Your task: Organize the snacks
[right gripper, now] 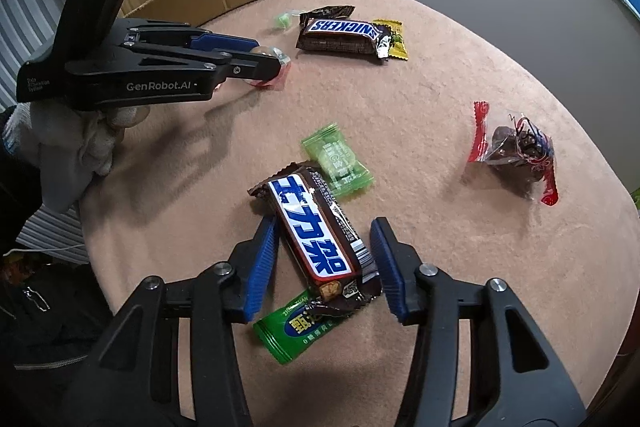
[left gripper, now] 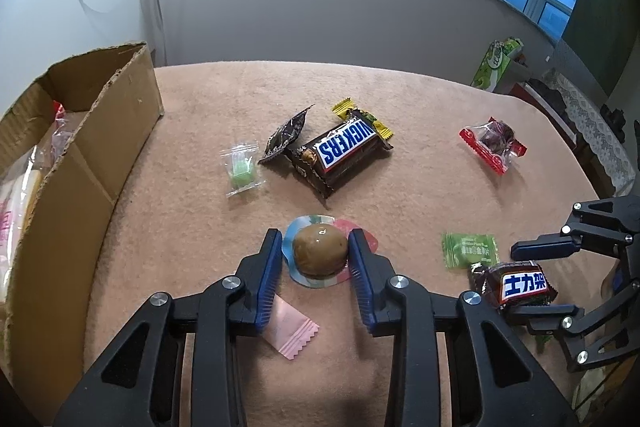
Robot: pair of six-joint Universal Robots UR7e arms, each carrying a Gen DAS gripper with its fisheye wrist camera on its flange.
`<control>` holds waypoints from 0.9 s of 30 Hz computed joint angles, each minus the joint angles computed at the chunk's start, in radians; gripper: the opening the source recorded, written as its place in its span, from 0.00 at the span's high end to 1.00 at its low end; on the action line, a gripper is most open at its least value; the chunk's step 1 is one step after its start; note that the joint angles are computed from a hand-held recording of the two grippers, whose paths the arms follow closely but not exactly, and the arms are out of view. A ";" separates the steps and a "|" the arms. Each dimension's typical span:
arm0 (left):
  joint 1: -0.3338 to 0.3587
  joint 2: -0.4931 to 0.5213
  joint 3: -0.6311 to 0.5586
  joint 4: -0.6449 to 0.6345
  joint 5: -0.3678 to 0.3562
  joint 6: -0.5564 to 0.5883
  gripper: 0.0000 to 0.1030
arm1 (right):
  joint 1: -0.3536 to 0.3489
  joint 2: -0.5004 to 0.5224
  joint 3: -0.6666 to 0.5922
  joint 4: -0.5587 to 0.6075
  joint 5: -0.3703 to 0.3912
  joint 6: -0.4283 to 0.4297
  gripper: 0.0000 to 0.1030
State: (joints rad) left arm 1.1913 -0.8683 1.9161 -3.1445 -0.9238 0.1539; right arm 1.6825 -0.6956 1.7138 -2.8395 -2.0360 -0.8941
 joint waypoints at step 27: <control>-0.036 -0.081 0.101 -0.124 -0.013 0.017 0.70 | 0.020 -0.069 0.056 -0.049 0.050 0.072 0.70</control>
